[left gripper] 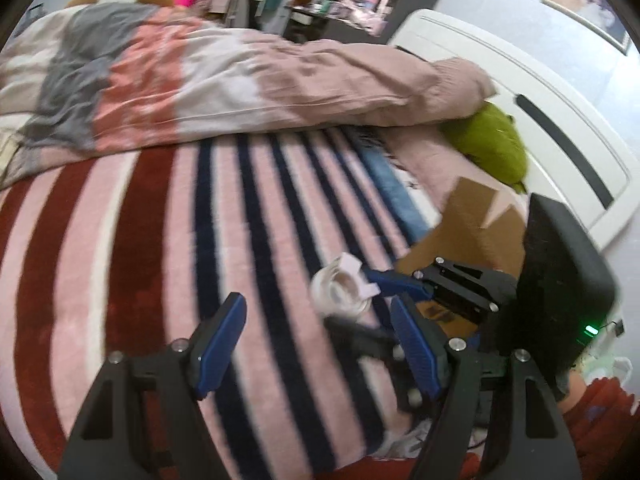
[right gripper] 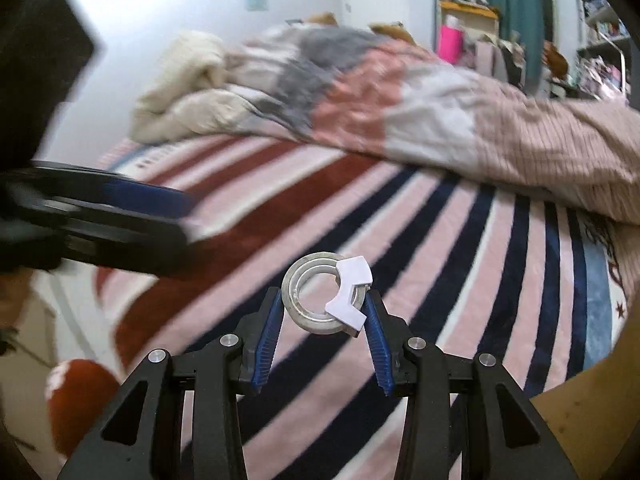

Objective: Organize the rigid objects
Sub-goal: 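Grasp the roll of tape with the right gripper, then lower the tape roll into the cardboard box and release it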

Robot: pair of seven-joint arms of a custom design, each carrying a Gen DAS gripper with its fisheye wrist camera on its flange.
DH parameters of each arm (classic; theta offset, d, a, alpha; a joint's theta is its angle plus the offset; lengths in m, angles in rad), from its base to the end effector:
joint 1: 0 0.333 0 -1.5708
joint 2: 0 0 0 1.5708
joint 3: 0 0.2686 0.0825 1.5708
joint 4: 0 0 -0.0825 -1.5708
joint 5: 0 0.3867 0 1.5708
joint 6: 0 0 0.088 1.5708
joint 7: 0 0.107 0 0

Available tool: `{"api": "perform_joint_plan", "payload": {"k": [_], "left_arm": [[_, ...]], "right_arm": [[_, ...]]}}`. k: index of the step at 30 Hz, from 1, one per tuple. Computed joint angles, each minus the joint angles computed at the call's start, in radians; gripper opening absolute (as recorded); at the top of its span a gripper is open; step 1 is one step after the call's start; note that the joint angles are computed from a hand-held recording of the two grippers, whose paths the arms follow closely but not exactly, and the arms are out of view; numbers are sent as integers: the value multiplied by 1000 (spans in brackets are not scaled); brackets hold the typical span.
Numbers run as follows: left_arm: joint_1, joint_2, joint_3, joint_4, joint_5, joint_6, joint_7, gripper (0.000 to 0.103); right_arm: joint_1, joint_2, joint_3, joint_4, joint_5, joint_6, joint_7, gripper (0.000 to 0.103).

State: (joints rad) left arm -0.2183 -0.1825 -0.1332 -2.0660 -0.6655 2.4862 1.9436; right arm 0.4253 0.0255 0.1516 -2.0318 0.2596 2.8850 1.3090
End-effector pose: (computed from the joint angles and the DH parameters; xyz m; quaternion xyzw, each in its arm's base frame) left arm 0.5244 -0.1931 0.5316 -0.5416 0.7494 -0.3802 0.0230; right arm 0.5173 0.3182 0.4824 -0.8109 0.4203 -0.1677 0.3709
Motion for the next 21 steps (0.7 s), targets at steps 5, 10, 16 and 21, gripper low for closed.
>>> {"api": "perform_joint_plan", "payload": {"k": [5, 10, 16, 21], "left_arm": [[-35, 53, -19, 97, -79, -44, 50, 55], [-48, 140, -64, 228, -80, -80, 47, 34], [-66, 282, -125, 413, -3, -124, -8, 33], [-90, 397, -169, 556, 102, -161, -76, 33]], "right_arm": [[9, -134, -16, -94, 54, 29, -41, 36], [3, -241, -52, -185, 34, 69, -27, 36], [-48, -340, -81, -263, -54, 54, 64, 36], [-130, -397, -68, -300, -156, 1, 178, 36]]}}
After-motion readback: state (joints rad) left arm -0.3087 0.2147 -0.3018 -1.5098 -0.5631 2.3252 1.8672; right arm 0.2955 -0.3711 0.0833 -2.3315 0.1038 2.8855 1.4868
